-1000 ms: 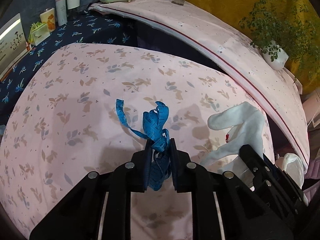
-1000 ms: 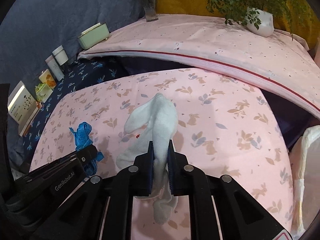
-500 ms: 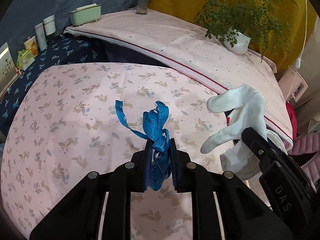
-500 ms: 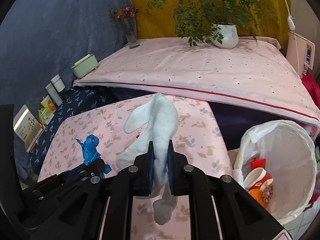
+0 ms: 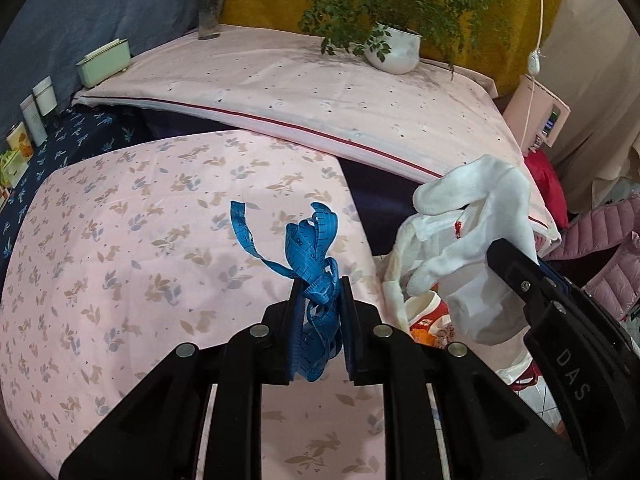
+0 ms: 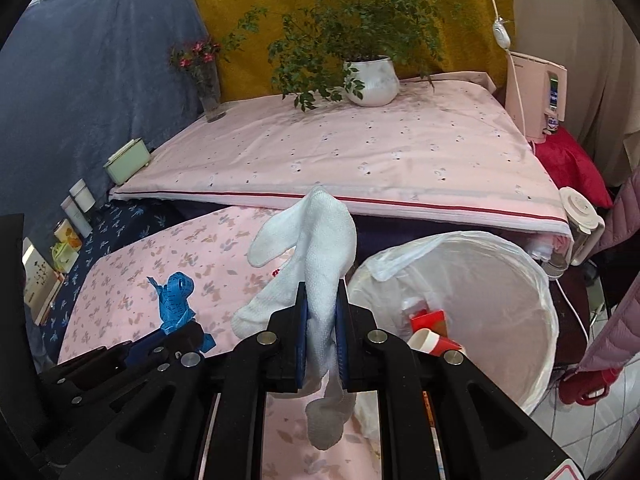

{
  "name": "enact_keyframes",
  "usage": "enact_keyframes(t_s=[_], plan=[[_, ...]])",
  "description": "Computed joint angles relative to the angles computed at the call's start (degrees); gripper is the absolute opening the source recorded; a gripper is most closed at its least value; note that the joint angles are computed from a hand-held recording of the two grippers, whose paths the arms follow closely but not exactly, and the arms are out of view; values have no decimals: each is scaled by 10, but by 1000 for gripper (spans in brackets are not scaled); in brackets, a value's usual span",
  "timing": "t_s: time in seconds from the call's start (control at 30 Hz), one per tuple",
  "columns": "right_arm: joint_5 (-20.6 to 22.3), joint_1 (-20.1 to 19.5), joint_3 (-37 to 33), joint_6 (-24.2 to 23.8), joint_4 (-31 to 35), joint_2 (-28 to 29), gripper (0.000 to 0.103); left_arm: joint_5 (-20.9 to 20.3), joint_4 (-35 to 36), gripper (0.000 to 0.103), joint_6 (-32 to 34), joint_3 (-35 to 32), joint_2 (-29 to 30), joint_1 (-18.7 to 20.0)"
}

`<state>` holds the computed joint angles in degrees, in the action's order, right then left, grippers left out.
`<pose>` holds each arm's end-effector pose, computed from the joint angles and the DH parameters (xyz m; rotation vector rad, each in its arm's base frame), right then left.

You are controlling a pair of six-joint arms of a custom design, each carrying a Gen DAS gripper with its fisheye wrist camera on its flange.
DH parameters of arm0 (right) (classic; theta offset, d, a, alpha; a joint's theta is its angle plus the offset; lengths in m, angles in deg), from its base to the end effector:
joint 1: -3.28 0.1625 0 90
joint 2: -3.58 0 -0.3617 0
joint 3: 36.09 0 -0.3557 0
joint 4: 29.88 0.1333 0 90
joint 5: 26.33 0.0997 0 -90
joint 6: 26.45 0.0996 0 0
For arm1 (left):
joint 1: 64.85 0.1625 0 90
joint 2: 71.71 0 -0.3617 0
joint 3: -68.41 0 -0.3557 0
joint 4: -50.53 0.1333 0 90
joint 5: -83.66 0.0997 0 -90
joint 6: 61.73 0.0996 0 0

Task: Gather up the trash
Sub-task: 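Carry the ribbon and glove over the bin while both grippers open to drop them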

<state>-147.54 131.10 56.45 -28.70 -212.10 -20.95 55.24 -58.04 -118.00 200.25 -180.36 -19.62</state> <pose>0.4251 -0.4145 -0.0540 0.7583 -2.5425 0.7668 -0.0593 -0.3734 0.3099 -0.1694 2.2155 -0.9647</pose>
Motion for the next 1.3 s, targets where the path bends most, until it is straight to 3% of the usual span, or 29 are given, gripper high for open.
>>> enact_keyframes(t_s=[0.47,1.17,1.2,1.3], plan=[[-27,-44,74,-10,-52,-62,12,-43,-149,16,82,-9,119,-13],[-38,-71,93,-19,-70,-85,12,-76,-254,18,152,-28,202,-2],[-38,-71,93,-19,-70,-84,12,-75,-256,20,153,-29,203,-2],[-41,-71,91,-18,-70,-83,12,-66,-264,41,154,-28,208,-3]])
